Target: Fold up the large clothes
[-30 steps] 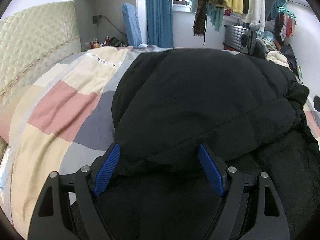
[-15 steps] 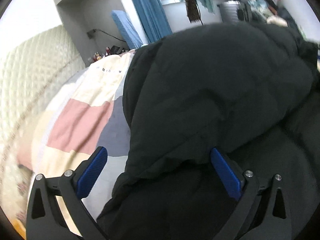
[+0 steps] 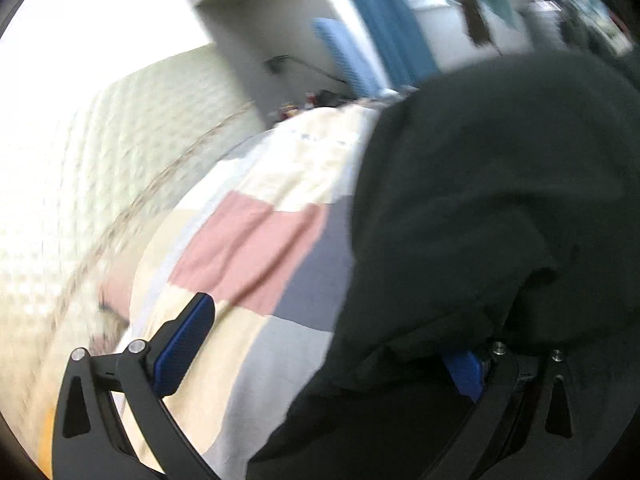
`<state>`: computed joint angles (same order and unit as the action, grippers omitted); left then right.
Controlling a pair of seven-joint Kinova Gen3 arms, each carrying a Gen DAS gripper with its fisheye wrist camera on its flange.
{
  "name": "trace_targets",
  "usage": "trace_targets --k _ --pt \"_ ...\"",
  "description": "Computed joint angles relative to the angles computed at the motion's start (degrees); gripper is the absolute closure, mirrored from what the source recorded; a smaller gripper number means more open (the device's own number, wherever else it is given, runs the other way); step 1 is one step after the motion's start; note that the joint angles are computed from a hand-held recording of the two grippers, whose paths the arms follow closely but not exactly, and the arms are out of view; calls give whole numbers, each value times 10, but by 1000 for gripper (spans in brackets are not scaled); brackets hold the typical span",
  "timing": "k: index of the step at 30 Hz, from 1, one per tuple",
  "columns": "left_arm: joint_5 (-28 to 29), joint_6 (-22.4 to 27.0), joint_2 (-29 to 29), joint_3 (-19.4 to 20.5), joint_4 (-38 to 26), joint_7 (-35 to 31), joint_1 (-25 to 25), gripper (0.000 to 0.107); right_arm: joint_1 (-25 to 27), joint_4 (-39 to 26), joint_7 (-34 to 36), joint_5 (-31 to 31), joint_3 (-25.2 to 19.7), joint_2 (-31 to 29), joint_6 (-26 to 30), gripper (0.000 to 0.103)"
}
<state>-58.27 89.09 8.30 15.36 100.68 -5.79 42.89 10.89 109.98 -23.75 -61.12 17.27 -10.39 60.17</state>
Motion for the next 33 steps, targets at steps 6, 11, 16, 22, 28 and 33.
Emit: trace_targets --k 6,11,16,22,28,33 --pt "29 -46 -81 -6 38 78 -55 4 -16 -2 1 -23 0 -20 19 89" --pt "49 -88 -114 9 59 93 -104 4 -37 11 -7 4 -21 -26 -37 89" --pt "51 -100 -105 29 61 113 -111 4 -48 24 -44 66 -38 4 -91 89" --pt "55 -109 -95 31 59 114 -115 4 -43 45 -36 85 -55 28 -126 87" --pt "66 -123 -105 28 61 114 -123 4 -37 26 -38 113 -32 6 -74 68" --pt "69 -126 -107 33 62 114 -128 4 -31 25 10 147 -10 -35 -58 37"
